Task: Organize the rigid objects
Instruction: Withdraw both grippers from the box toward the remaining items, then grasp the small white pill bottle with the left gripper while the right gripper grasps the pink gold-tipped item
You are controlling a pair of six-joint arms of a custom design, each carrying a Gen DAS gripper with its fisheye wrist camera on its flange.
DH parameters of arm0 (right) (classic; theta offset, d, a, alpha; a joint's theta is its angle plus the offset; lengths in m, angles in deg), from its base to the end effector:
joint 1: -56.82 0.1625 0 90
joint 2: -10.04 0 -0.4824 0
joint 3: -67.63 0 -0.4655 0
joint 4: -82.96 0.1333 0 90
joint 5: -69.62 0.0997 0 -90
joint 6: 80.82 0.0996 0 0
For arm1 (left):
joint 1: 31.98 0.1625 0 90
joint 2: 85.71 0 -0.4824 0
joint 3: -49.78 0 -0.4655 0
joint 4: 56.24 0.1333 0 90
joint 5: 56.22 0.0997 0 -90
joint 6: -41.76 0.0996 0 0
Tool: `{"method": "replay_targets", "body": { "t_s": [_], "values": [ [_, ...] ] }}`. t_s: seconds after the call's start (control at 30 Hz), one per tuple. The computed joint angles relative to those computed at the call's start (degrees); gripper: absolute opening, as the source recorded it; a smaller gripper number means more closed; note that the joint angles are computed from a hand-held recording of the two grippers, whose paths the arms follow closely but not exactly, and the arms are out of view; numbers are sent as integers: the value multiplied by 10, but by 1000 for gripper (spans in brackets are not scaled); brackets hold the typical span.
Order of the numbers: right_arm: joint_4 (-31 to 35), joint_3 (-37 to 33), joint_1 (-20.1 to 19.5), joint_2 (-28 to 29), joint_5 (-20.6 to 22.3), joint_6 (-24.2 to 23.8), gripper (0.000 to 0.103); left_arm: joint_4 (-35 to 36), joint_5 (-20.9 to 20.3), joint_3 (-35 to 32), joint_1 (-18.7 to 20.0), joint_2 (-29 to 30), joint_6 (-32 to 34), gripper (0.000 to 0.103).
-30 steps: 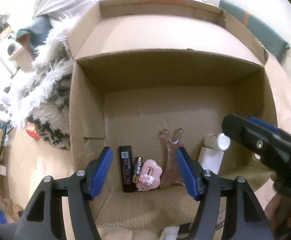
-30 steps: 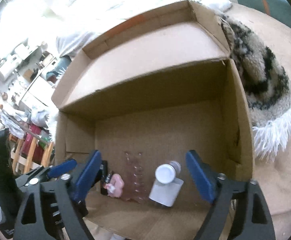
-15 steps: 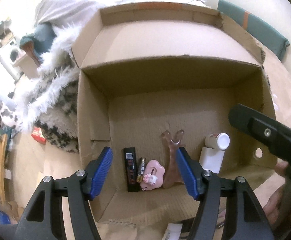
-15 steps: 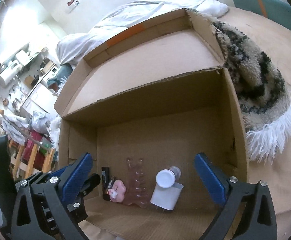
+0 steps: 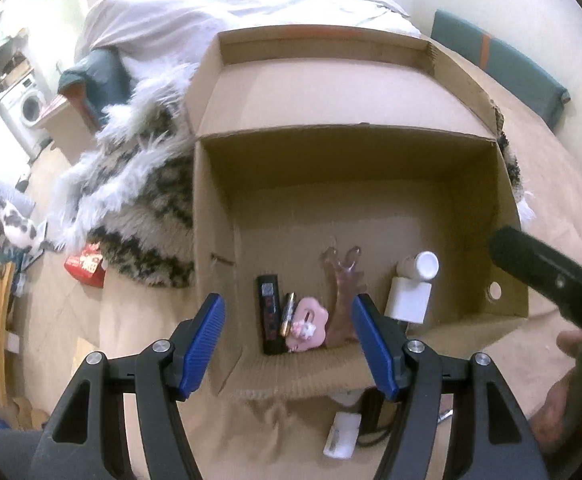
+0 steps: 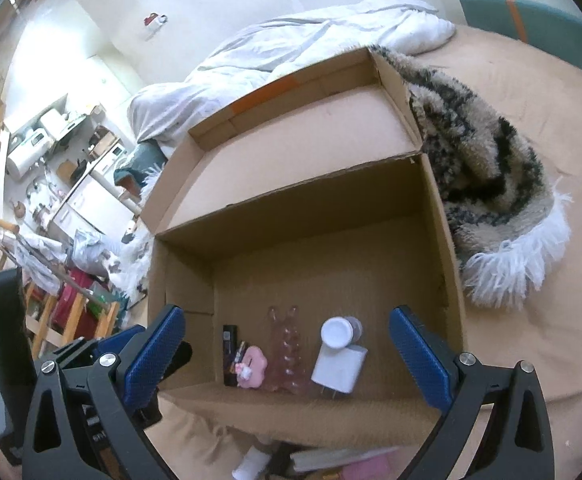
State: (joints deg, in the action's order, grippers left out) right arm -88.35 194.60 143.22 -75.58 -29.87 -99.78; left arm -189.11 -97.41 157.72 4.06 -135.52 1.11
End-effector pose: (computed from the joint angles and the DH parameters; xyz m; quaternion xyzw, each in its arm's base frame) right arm 0.0836 -0.5321 0.3247 0.0972 -0.9320 0.3187 0.1428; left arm -0.3918 -0.5426 0.0462 0.1591 0.8901 -0.2190 0.3666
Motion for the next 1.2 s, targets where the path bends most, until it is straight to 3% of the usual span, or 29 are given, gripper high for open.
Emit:
{"method": "replay_targets", "body": {
  "t_s": [0.43,0.57,0.8,0.93,1.07,1.17,1.2],
  "values": [
    [32,53,-6,-64,-33,23,103,-4,-42,70,-12,-59,-67,63],
    [55,60,-9,-79,-49,30,103,16,-36,82,-13,-70,-97,63],
    [100,67,-40,-104,-70,84,103,63,-67,88,5,-71,-140,63],
    [143,62,-61,-107,-61,127,103,56,-94,83,13,-57,-119,63],
    [170,56,-68,-97,-65,146,103,32,-148,69,22,-24,-63,63],
    [190,50,-73,-89,-69,159,103,39,-174,54,27,2,-38,55],
    [197,49,-75,-87,-70,161,103,44,-181,48,28,11,-31,47]
  ]
}}
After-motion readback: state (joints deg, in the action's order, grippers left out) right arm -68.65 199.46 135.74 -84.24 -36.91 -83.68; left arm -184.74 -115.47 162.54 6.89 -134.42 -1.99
